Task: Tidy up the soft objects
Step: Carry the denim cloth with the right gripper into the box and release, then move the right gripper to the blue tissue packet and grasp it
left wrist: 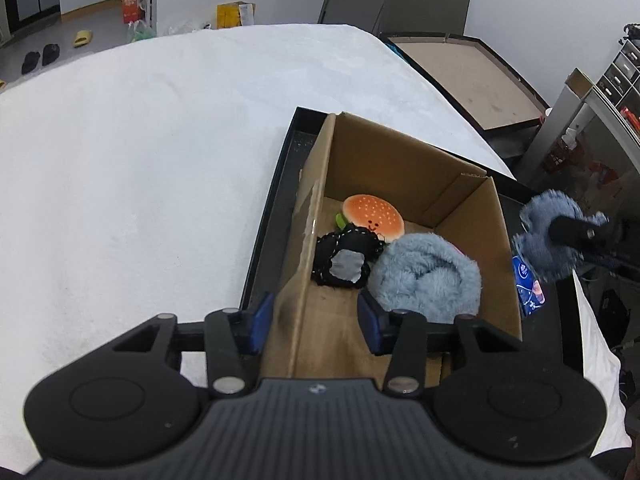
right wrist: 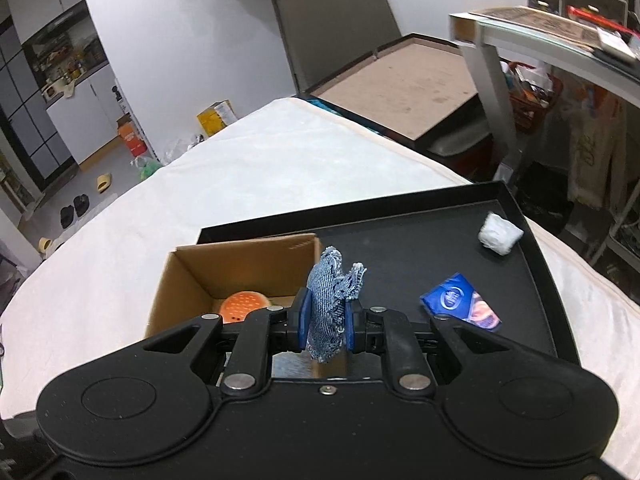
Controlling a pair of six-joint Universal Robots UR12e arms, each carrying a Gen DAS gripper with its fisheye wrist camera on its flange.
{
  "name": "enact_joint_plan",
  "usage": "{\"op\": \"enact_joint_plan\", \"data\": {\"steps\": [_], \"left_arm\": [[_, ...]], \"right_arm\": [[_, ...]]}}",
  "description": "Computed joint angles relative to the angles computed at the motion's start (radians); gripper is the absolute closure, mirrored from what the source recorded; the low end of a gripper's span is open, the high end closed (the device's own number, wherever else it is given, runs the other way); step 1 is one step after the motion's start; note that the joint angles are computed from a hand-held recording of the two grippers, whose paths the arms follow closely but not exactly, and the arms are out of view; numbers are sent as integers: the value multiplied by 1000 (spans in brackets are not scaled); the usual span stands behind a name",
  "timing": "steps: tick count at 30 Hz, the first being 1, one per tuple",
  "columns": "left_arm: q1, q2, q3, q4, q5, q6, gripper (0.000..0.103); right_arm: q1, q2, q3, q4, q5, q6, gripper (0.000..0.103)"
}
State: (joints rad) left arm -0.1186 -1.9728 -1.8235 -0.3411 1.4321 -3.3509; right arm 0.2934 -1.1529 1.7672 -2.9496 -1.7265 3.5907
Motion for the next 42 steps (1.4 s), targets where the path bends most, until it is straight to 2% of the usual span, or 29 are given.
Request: {"op": "enact_joint_plan", "data": {"steps": [4,8,10,14,15,16,18,23,28,42], "left_arm": [[7,-3,-3,1,-15,0,66],[13,-8,-3,-4,-11,-14,82],[17,-10,-3,-5,-13,-20,86],[20,-11,-3,-5,-19,-22,87],[21,-10,-3,-6,-22,-24,87],[22,-10,-3,-7,-24,-27,87],[23,-9,-3,-9,-28,-31,86],[23,-8,-3,-10,-28,-29,86],[22,-7,-2,-14,-24,-28,86],[-7,-13,14,-15,61,-12,86]], "right_arm": [[15,14,-28,14,-16,-25,86],[30,32,-58,25,-39,-55,85],[36,43,-72,29,-47,-73,85],[43,61,-96,33,-54,-85,83],[45,64,-99,29,-56,-87,72],[46,67,-103,30,-61,-94,55],[51,69,-107,39,-86,-103,48],[48,56,-85,26,-100,-111,47],[41,42,-60,23,-118,-94,38],[1,5,23,30,-111,-74,38]]}}
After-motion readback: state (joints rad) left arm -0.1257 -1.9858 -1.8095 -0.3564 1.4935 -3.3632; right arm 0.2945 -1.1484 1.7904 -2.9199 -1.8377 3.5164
